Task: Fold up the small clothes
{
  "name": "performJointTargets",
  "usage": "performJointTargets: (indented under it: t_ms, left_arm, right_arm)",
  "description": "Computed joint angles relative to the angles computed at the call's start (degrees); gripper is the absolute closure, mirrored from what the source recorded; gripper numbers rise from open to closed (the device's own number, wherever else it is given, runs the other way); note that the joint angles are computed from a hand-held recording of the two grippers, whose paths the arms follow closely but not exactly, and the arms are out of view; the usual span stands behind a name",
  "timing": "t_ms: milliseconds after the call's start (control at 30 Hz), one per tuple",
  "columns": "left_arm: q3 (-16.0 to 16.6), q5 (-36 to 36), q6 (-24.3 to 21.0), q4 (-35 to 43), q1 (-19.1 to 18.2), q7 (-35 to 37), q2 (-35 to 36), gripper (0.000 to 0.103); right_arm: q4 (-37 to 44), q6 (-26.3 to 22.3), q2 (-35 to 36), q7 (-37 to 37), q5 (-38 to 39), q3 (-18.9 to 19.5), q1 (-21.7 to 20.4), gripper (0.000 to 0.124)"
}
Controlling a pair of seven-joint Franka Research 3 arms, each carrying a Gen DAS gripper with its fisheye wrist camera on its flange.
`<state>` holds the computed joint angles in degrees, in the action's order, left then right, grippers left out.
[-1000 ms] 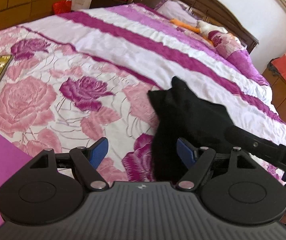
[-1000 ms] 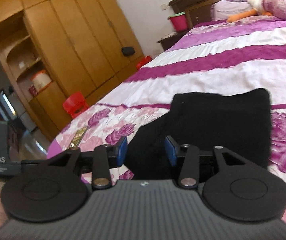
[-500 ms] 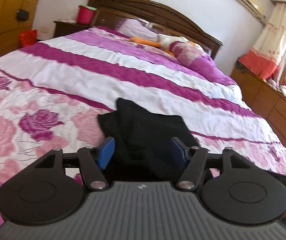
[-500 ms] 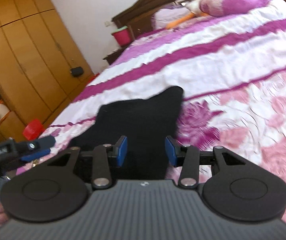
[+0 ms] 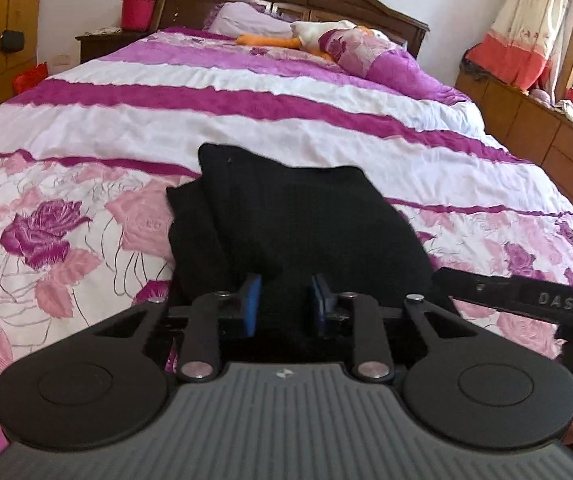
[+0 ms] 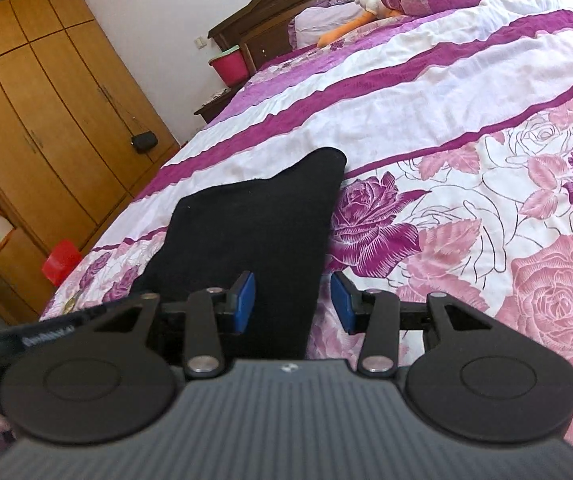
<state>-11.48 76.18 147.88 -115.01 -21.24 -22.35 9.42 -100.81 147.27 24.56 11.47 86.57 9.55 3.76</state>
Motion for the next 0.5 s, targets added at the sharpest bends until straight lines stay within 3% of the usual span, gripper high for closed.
performJointTargets:
  t_ms: [67,133,267,433,500]
  left_arm:
    - [0.50,0.78,1.02,-0.42,0.38,-3.09,0.40,0.077]
    - [0.61,3.38,-2.00,-1.22,-0.32,-7.71,-0.19,0.095]
    - [-1.38,6.07,-12.08,-3.96,-1.84,-11.90,-4.47,0.096]
    - [-2.38,-0.70,-12.30,-5.31,0.06,-8.09,-4.23,0.096]
    - [-2.74,-6.38,-16.98,-3.97,-0.31,-3.85,-1.98,0.097]
  right_arm:
    - [0.09,-0.29,0.21,0.41,0.01,0.03,-0.08,0.078]
    - [-0.03,-0.34,0.11,0.74,-0.12,0.04,-0.07,0.078]
    - [-0.47,-0.99,-0.70,-0.77,0.79,0.32,-0.24,0.078]
    - [-0.63,-2.17,-0.98,-3.31,0.50,0.31,1.10,0.078]
    - [-0.45,-0.10,-0.40,-2.96,-1.17,0.32,2.46,0.079]
